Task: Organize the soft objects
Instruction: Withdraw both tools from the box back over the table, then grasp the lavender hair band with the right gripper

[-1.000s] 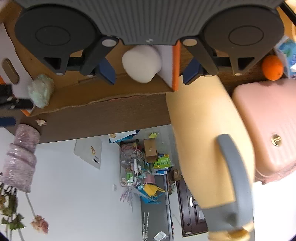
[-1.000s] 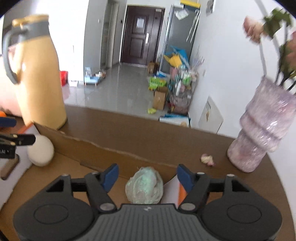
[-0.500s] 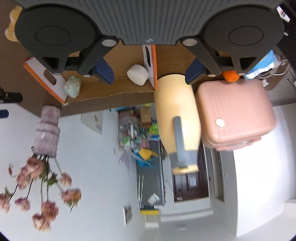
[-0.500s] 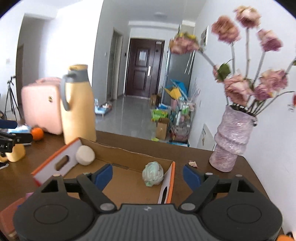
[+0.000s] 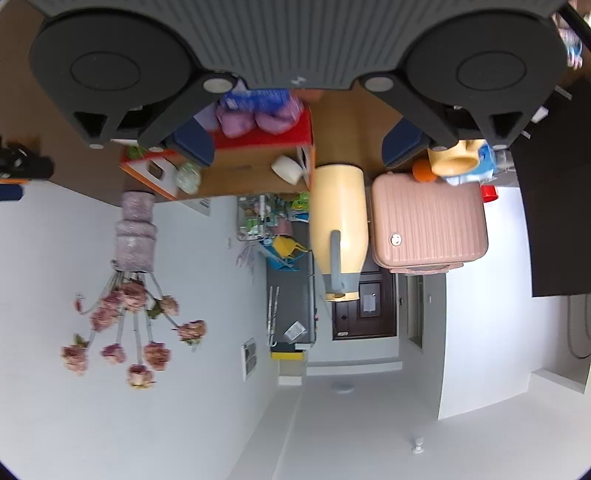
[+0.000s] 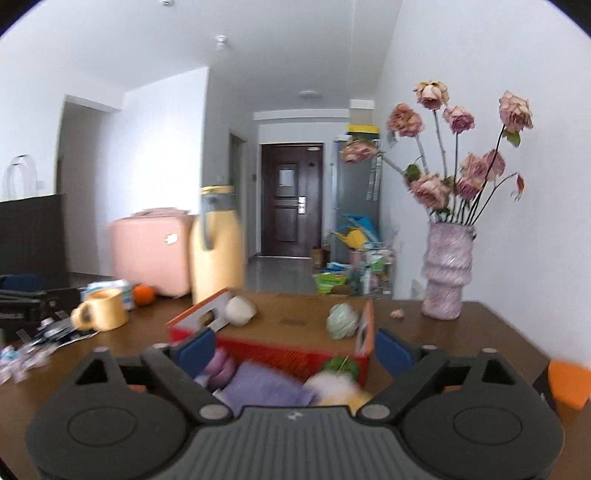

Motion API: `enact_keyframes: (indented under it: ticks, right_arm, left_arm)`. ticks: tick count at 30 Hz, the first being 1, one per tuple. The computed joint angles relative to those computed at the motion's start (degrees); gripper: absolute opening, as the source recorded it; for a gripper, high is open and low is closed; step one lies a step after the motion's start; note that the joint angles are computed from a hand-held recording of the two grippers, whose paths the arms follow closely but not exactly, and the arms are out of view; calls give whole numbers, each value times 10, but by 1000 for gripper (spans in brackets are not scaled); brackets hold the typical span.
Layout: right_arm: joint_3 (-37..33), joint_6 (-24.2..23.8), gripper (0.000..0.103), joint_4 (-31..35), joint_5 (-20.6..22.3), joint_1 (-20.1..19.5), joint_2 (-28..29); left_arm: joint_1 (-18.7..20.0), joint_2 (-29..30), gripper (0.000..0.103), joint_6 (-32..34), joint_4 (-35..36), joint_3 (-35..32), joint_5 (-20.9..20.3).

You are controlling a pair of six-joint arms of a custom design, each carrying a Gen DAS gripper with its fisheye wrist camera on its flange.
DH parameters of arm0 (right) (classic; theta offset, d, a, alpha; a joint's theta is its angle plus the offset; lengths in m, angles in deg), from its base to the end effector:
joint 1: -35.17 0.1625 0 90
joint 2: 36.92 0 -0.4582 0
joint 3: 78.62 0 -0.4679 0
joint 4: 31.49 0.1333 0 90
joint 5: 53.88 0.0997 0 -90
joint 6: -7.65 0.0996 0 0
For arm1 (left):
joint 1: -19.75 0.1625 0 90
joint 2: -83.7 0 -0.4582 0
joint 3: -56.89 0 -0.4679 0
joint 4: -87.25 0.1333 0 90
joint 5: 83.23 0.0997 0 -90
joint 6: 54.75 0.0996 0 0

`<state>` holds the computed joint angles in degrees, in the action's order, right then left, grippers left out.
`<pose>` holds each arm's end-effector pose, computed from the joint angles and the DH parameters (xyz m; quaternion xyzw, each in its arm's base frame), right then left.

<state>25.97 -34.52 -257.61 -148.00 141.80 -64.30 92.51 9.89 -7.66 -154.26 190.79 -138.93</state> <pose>0.3060 -0.5838 -0.0490 0.4118 -0.7668 0.4723 0.1391 0.0503 -0.4772 0.2987 0.1765 0.6772 -0.6079 0.3751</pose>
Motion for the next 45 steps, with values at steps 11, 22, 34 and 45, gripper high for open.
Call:
enact_keyframes:
  ticks: [11,22,34,45]
  right_arm:
    - [146,-33,96,-188,54,-45,43]
    - [154,-59,96,-198,38,-48,75]
    - [126,-27,91,-163,39,-49,78]
    - [30,16,81,-27,-30,-20,77]
  left_arm:
    - [1,12,102,-47,-116,144,18]
    - [15,16,102,-66,-101,146,15]
    - [45,25,102,-88,-28,110,4]
    - [77,21,101,-105,113,24,-16]
